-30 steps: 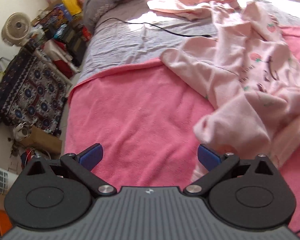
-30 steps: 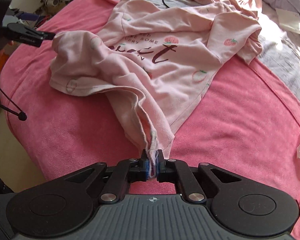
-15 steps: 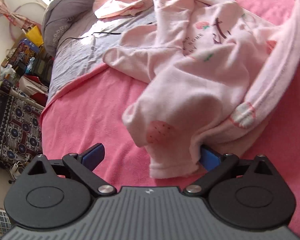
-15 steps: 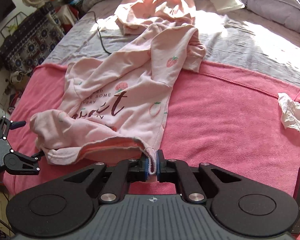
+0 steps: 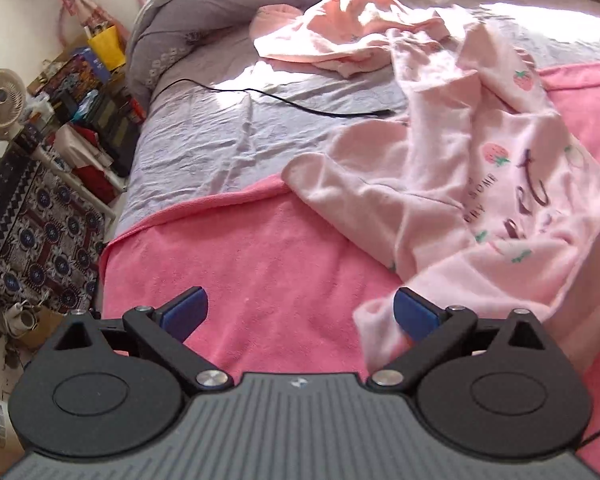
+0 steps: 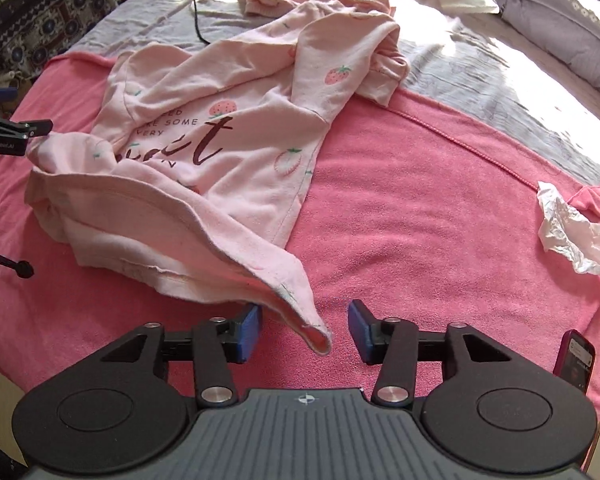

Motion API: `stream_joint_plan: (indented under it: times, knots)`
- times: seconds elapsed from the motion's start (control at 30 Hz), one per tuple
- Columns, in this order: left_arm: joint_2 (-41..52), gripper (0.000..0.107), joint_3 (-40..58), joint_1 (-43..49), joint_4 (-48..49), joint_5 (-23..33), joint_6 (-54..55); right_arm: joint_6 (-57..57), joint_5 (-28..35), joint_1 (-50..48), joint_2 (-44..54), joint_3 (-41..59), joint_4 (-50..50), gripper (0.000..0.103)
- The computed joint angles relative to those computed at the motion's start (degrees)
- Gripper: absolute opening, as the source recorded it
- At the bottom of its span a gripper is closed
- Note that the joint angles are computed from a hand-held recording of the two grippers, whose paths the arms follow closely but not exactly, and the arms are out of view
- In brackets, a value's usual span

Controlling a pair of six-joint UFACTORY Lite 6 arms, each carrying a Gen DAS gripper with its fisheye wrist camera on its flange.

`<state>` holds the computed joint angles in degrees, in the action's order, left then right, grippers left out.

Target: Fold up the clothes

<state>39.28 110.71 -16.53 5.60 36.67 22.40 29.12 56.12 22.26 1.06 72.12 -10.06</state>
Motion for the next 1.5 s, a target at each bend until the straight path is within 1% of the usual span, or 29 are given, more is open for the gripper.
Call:
stream_joint_plan:
  times: [0.07, 0.17, 0.2, 0.33, 0.4, 0.47, 0.5, 0.57, 0.63, 0.7, 0.73, 0.77, 0.83, 0.9, 0.97, 1.0, 1.03, 1.07, 1.1, 1.13, 1.23, 1.33, 1.43, 1.5]
  knots:
    - [-5.83, 0.101, -8.31, 0.16, -5.61, 0.4, 9.43, -0.19, 0.14, 0.14, -0.51, -0.4, -0.04, 0.05]
    - [-12.52, 0.101, -20.0, -1.25, -5.06, -0.71, 14.95, 0.96, -0.18, -0.69, -0.37, -0.52, -0.23, 0.05]
    - [-13.54, 0.101, -22.68, -1.99, -2.66, -2.24, 13.89, 1.45, -0.57, -1.02, -0.32, -0.51, -0.37, 0.05]
    - [-11.62, 0.101, -23.71, -3.65, 5.98, -4.79, 3.39, 1.89, -3.17, -1.38, -1.24, -0.52, 0.42, 0.05]
    - [-10.78, 0.101, -22.66, -3.48, 5.61, -5.0, 1.49, 1.89, -4.34, -1.13, -2.34, -0.82, 1.2, 0.052]
    - [-10.59, 0.101, -23.38, -4.12, 11.75, -7.44, -5.65, 1.78, -5.29, -0.97, -3.33, -1.04, 2.25, 0.057]
    - [-10.1, 0.101, -23.3, -4.5, 16.18, -8.24, -10.53, 2.45, -5.49, -0.78, -3.48, -0.98, 2.4, 0.057]
    - [-7.88, 0.101, -20.44, -4.37, 20.51, -8.07, -16.86, 3.25, -5.99, -0.61, -3.42, -1.05, 2.91, 0.058]
    - [-5.46, 0.1, -16.88, -3.69, 19.69, -7.23, -18.37, 5.58, -6.19, 0.32, -2.52, -0.92, 1.91, 0.058]
    - [-3.4, 0.096, -14.03, -3.3, 18.1, -6.38, -18.59, 8.04, -7.11, 1.64, -1.7, -1.26, 0.6, 0.058]
    - [-2.68, 0.091, -13.14, -3.28, 17.34, -6.06, -18.51, 9.55, -7.76, 2.55, -1.31, -1.53, -0.29, 0.058]
    - [-1.96, 0.089, -12.25, -3.26, 16.59, -5.72, -18.44, 11.01, -8.31, 3.6, -0.82, -1.7, -1.38, 0.058]
    - [-1.49, 0.087, -12.43, -4.15, 18.33, -5.43, -21.27, 14.93, -8.49, 6.46, 0.82, -1.58, -5.11, 0.058]
    - [-1.61, 0.087, -13.39, -5.14, 21.59, -5.47, -25.32, 18.06, -8.66, 9.47, 2.42, -1.41, -8.11, 0.058]
    - [-1.69, 0.087, -13.63, -5.61, 22.5, -5.15, -27.79, 21.27, -10.7, 13.05, 2.93, -1.77, -11.21, 0.059]
    - [-1.14, 0.087, -12.19, -5.28, 20.45, -4.18, -27.18, 23.92, -12.15, 15.52, 3.63, -1.62, -13.94, 0.06]
    - [-0.48, 0.087, -10.55, -4.92, 18.36, -3.09, -26.57, 26.72, -13.52, 17.95, 4.53, -1.27, -16.97, 0.065]
    - [0.02, 0.087, -8.88, -4.37, 16.35, -2.21, -26.02, 30.88, -14.8, 20.7, 6.1, -0.84, -21.91, 0.07]
    - [0.56, 0.087, -7.13, -3.81, 14.42, -1.28, -25.56, 35.18, -15.74, 23.33, 7.94, -0.16, -27.18, 0.072]
    - [1.16, 0.087, -5.3, -3.27, 12.58, -0.29, -25.21, 38.72, -16.62, 25.49, 10.42, 0.86, -32.03, 0.073]
    - [2.21, 0.087, -1.15, -2.02, 10.94, 1.51, -25.88, 44.16, -16.48, 29.17, 19.68, 8.24, -39.45, 0.073]
    - [3.77, 0.087, 3.24, -1.02, 10.22, 3.19, -26.56, 48.03, -16.33, 29.68, 27.42, 15.69, -41.99, 0.073]
    - [5.22, 0.086, 5.52, -0.77, 11.49, 4.56, -26.74, 46.12, -15.22, 29.59, 33.55, 21.95, -41.93, 0.073]
    - [4.88, 0.085, 4.81, -0.65, 11.94, 4.75, -26.66, 43.9, -13.94, 30.0, 37.09, 25.03, -42.31, 0.073]
